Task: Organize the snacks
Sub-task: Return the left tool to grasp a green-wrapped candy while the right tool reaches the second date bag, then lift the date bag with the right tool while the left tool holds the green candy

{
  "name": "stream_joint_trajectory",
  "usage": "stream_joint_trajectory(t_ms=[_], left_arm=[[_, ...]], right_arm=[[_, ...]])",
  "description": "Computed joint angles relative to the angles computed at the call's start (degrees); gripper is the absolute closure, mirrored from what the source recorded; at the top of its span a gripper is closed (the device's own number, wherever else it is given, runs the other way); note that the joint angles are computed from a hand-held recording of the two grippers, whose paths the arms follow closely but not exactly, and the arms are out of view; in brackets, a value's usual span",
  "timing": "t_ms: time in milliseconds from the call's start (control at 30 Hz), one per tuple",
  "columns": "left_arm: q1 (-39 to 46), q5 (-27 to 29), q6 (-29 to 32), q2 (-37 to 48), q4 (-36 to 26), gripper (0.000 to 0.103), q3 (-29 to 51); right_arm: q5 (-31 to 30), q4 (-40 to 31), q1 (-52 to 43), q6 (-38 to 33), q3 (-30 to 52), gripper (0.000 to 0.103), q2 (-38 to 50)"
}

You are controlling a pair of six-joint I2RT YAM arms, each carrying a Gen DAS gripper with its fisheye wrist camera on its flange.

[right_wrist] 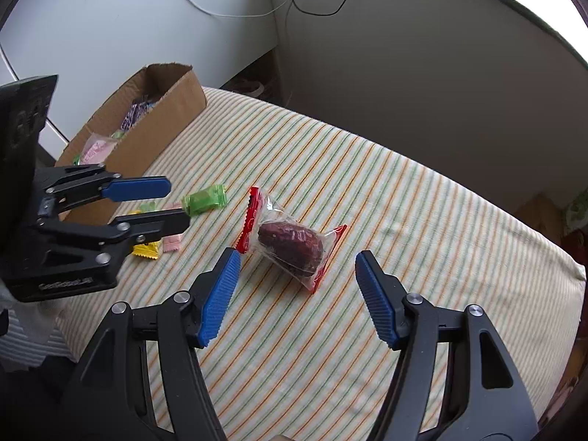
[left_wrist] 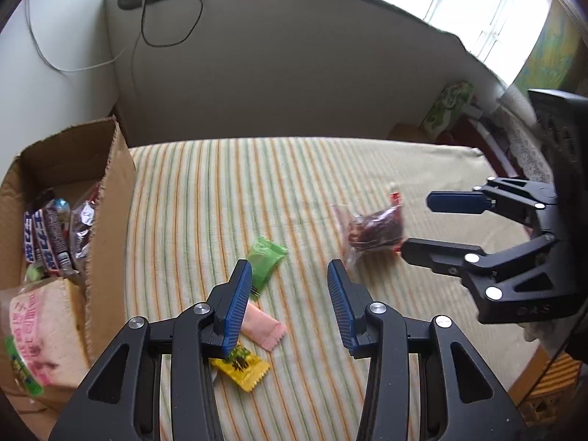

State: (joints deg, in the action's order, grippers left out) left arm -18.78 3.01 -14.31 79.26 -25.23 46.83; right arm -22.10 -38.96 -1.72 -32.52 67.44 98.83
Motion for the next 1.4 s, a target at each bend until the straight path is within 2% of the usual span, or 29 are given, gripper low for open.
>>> stream_joint_trajectory(t_ms=[233,400,633,767,800,867,900,933,1033,1133,1200,1400], left_arm=[[-0.8,-2.2,-0.5,3.1,2.2,0.062,-0.1],[-1.0,-3.5,-0.7,5.9,3.5,0.062,0.4],[-2.7,-4.9,-0.9,7.1,5.3,0.062,-0.1],[-3.1,-5.8,-1.2,6.8,6.0,0.069,-0.5],[-3.2,-6.0,-1.4,6.9,6.3,0.074,-0.6],[-3.3,-6.5,-1.6,6.8,6.6,0.078,-0.8],[-3.3,-6.6,-1.6,6.6,6.8,0.081,-1.0],[-3.4,-6.7,-1.4,6.4,7.1,0.082,-1.4],[-4.2,-7.3,-0.8,5.7,7.1,0.082,-2.2],[-7.0,-11.3,1.1,5.5,7.1,0.083,-2.6],[-7.8,-12.0,0.3,5.1,7.6,0.084,-3.1],[-7.3,-10.7,-1.9,1.2,7.9,0.084,-5.4]], right_arm=[[-2.8,2.9,-0.4,-5.4,0.1,0.035,1.0],[-6.3,-1.7,0.9,-13.2,5.8,0.035,6.1],[-3.9,-6.5,3.2,-21.1,12.5,0.035,14.2],[-2.8,-8.6,2.8,-23.7,14.3,0.035,15.9],[-2.6,-8.0,2.7,-23.6,13.8,0.035,15.7],[-1.2,-6.7,2.6,-23.7,12.5,0.04,15.0],[-0.9,-6.6,2.3,-24.0,12.2,0.052,14.8],[-0.4,-6.4,2.5,-23.8,12.1,0.059,15.0],[0.1,-4.7,2.6,-23.3,11.3,0.06,14.7],[0.7,-3.3,2.8,-22.5,10.7,0.067,14.2],[0.6,-3.3,2.6,-21.9,10.8,0.068,14.1],[0.1,-0.9,1.3,-20.1,8.7,0.069,12.1]])
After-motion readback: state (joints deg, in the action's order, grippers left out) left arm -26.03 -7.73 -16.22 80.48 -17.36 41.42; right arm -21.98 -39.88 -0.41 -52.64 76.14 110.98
